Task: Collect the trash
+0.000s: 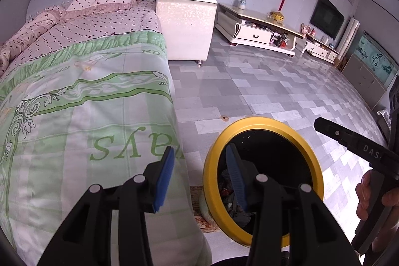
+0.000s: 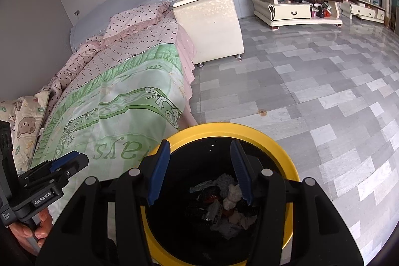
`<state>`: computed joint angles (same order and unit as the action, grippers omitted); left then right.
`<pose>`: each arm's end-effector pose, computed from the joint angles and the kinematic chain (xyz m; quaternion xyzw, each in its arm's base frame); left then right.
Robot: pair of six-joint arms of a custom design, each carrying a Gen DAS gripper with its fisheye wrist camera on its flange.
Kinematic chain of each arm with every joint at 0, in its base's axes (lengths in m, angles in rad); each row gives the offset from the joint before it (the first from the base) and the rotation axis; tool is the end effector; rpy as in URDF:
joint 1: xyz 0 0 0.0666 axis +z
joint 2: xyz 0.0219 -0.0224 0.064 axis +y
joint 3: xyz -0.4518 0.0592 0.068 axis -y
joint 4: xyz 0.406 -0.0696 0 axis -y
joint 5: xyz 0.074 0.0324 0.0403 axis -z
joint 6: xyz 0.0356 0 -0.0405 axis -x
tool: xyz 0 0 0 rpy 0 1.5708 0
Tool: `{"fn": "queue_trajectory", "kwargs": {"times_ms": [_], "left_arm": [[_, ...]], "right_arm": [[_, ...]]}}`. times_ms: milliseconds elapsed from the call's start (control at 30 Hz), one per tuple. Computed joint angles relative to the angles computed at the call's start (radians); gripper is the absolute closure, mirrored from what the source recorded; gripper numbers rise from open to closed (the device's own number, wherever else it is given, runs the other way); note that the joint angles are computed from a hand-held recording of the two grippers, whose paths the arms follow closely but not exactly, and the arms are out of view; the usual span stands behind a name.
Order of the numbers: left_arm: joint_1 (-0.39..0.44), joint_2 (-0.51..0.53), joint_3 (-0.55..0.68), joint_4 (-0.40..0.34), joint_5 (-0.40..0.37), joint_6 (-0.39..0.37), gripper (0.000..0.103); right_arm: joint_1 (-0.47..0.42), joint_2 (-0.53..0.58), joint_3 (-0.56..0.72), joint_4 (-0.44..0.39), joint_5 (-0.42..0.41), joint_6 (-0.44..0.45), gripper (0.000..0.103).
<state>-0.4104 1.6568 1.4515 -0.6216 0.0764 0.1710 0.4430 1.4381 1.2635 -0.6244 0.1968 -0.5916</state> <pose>0.5489 -0.2422 0.4114 0.1249 0.9226 -0.1382 0.3377 0.4596 0.2099 0.4387 0.1053 0.9167 0.1061 0.3706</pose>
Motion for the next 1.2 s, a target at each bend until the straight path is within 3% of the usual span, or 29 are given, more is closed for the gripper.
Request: {"fn": "queue_trajectory", "kwargs": {"times_ms": [700,1100,1200], "left_arm": [[0.271,-0.193,-0.191,0.04,-0.03,-0.011,0.062],[0.439,-0.258,-0.328,0.087,0.001,-0.022,0.062],[0.468,-0.276,-0.359,0.112,-0.002,-0.016,0.052]], "right_arm": [[0.246,0.302,0.39,-0.073,-0.022,0.033,0.054],[0.341,0.392,0.465,-0.08,-0.032,0.01,0.054],[0.362,0.391,0.459,-0.07,0.011,0.008,0.054]]}}
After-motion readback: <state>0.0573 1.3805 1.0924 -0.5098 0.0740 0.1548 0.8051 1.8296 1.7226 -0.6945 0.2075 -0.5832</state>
